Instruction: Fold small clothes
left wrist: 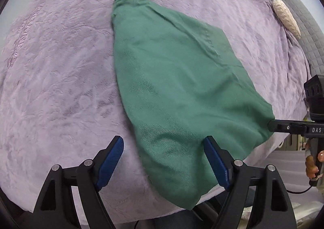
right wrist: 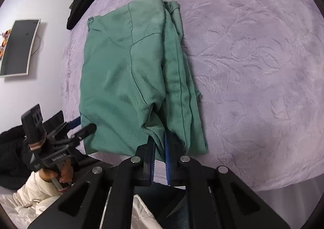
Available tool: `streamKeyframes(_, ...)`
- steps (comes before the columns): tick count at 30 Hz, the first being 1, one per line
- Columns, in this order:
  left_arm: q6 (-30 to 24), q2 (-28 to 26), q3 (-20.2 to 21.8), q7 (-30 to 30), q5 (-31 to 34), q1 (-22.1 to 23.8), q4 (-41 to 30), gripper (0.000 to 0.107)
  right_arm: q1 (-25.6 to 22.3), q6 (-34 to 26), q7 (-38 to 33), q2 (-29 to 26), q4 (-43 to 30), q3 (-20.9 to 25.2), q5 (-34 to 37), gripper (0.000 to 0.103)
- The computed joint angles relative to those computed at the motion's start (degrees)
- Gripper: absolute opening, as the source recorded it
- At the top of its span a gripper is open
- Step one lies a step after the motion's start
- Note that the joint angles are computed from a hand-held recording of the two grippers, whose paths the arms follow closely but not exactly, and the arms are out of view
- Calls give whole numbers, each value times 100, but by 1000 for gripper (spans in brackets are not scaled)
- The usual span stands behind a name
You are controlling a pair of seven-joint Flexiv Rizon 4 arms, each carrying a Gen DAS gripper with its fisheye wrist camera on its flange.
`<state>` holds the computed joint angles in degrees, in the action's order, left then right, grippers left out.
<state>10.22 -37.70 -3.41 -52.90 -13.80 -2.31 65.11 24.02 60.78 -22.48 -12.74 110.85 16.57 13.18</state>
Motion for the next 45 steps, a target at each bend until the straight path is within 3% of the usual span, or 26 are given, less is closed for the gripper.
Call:
streamKeyframes(3, 374, 311, 143, 313, 479, -162, 597, 82, 47, 74, 336, 66, 243, -3, 51, 9)
streamKeyframes(5, 531, 456, 152, 356, 446, -123, 905, 82, 44, 204, 470, 39, 353, 11, 159, 9)
streamKeyframes(8, 363, 461, 155, 104, 265, -38, 942, 83, -14, 282, 443, 11, 430, 76, 358, 5)
streamKeyframes(10, 337, 461, 173, -48, 267, -38, 939, 86, -37, 79, 452, 35, 358, 64, 333, 5)
streamKeyframes(13, 421, 518, 172, -100, 334, -65, 979, 86, 63, -754, 470, 115, 21, -115, -435, 7)
streamKeyframes(16, 517, 568, 183, -158, 390, -85, 1029, 86, 98, -614, 196, 100, -172, -196, -888, 9)
streamKeyframes(18, 488, 566, 188, -225, 393, -77, 1013, 86, 66, -463, -104, 30, -291, -165, -870, 9)
streamKeyframes(22, 534, 609, 194, -278, 437, -83, 1056, 86, 3, -1062, -412, -376, -735, -128, -606, 9)
streamKeyframes(26, 566, 636, 195, -301, 479, -93, 1090, 86, -61, -1126, 80, -279, -458, -141, -193, 9)
streamKeyframes(30, 659, 718, 198, -238, 528, -95, 1100, 86, -25, -1197, 366, 93, -261, -229, -562, 10)
streamKeyframes(35, 703, 701, 219, -443, 496, -76, 833, 86, 28, -1831, 468, 125, -738, -372, -1202, 11)
streamKeyframes(36, 701, 661, 236, -555, 524, -93, 701, 86, 56, -2045, 453, 61, -929, -399, -1349, 18)
streamKeyframes(39, 654, 525, 271, -912, 626, -165, 293, 86, 195, -2648, 455, -134, -1444, -475, -1853, 74)
streamKeyframes(43, 669, 449, 239, -1169, 641, -202, -28, 87, 348, -3064, 465, -319, -1874, -519, -2259, 78)
streamKeyframes(44, 711, 464, 244, -1191, 685, -228, -43, 90, 383, -3115, 499, -336, -1928, -517, -2309, 81)
streamKeyframes(45, 726, 471, 273, -1230, 789, -278, -92, 103, 413, -3182, 525, -347, -1963, -521, -2370, 82)
